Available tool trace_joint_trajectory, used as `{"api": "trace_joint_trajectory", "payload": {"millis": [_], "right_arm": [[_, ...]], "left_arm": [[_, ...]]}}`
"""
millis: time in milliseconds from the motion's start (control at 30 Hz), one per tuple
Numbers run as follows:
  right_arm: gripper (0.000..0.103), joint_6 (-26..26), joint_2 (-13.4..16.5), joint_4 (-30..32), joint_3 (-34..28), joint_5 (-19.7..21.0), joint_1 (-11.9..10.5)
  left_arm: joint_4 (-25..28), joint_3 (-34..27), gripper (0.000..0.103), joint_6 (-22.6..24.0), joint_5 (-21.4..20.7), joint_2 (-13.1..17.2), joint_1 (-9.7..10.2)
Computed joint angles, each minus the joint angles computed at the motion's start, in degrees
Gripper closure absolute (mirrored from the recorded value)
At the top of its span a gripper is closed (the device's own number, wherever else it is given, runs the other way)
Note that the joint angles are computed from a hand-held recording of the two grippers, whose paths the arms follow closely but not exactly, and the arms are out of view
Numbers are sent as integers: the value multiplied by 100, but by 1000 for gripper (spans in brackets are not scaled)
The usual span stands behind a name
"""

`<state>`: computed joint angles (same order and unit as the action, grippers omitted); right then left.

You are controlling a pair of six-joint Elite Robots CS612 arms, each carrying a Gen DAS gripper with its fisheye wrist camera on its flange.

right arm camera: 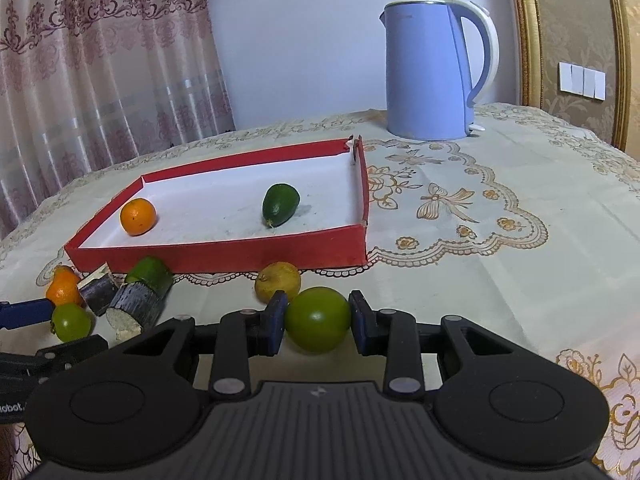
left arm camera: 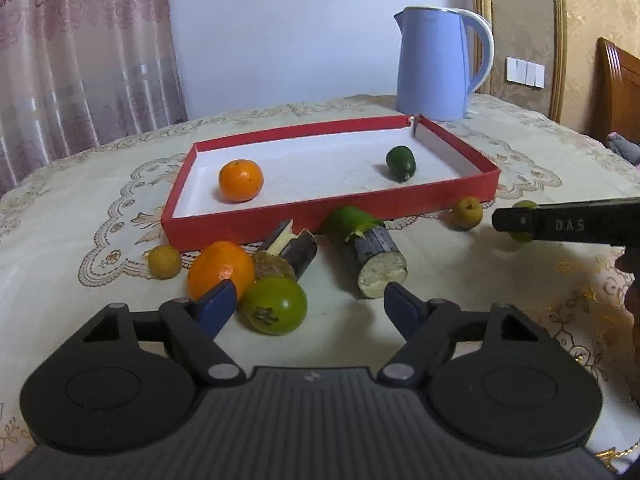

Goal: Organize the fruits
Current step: 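Carry the green fruit into the red tray and open the right gripper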

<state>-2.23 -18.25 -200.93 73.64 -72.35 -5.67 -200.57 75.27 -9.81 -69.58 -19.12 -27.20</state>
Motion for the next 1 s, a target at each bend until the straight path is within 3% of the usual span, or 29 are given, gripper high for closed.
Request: {"api": "trace_joint_trajectory", "payload": {"millis": [133, 200, 400, 600, 767, 1000], "right_arm": [[70, -17, -4, 16, 0, 21, -6], [70, -30, -4, -8, 2, 24, -10], [70, -171, 24, 6, -100, -25, 19], [70, -280, 31, -97, -248, -52, 37], [70, -441, 161, -29, -675, -132, 110], [70, -863, 451, 760, -1505, 17, 279]], "left_arm": [[2, 158, 25, 33, -199, -72, 8], [-109, 252, 25, 58, -54, -82, -9], [228, 222, 26, -497, -356, -122, 138], [206, 232, 26, -577, -406, -120, 158], [221, 218, 23, -672, -510, -121, 185], [215, 206, 20, -682, -572, -115, 198]]}}
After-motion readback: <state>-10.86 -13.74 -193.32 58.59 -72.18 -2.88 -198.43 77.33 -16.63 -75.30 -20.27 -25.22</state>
